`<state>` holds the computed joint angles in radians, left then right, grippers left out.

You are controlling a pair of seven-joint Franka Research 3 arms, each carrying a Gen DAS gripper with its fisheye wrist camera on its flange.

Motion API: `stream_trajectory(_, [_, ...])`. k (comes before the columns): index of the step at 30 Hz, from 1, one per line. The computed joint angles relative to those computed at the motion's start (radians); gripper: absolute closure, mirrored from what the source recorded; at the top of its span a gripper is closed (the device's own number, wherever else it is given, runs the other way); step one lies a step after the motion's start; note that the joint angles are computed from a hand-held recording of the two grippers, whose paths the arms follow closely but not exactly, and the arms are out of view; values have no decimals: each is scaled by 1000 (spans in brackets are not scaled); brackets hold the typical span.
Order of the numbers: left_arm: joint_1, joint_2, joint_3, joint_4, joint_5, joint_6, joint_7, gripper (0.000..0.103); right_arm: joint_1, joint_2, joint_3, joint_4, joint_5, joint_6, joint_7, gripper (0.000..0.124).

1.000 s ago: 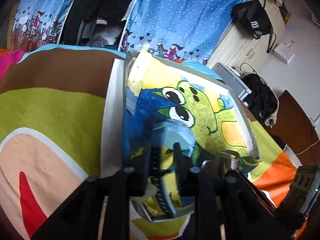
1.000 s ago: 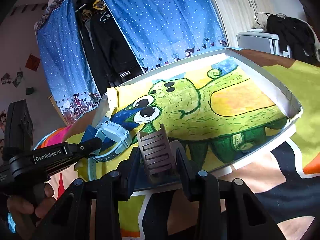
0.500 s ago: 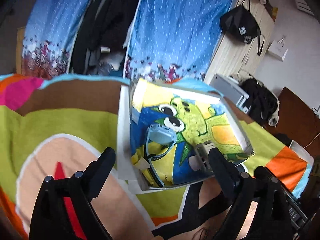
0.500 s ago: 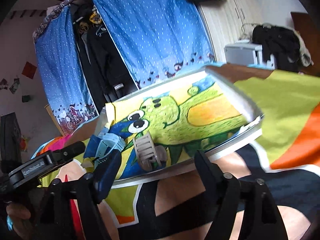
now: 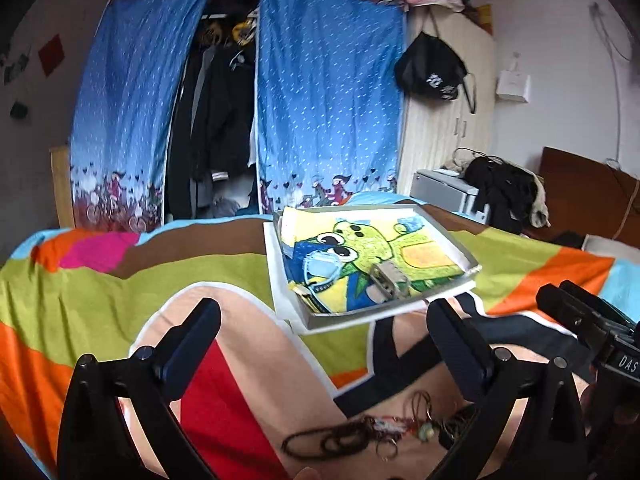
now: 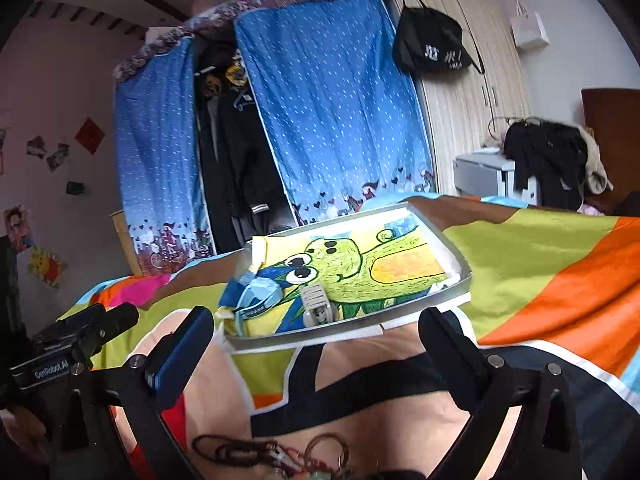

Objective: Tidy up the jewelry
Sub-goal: 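Withdraw both tools from the tray back over the jewelry pile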

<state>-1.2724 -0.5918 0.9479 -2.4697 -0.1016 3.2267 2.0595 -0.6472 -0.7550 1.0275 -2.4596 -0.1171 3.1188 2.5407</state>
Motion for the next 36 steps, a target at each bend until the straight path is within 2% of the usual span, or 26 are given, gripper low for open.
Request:
stream_trajectory(4, [111, -65, -98, -94, 30, 6, 0, 2, 120, -74, -55, -61, 2, -44, -4, 21])
stream_trajectory(9, [276, -128, -224, -204, 61, -17, -33, 2, 223, -161, -85, -99, -22, -146, 23, 21])
stream_trajectory(14, [388, -186, -301, -282, 60, -70, -29, 2, 330, -216, -115, -134, -55, -230, 72, 21])
stream_trajectory(23, [533, -249, -414, -348, -13, -196, 17, 2, 487, -221, -168, -160, -114, -372, 161, 21])
stream_trajectory(36, [684, -203, -542, -336, -131, -394, 85, 2, 675, -151, -255, -177, -174, -503, 299, 21])
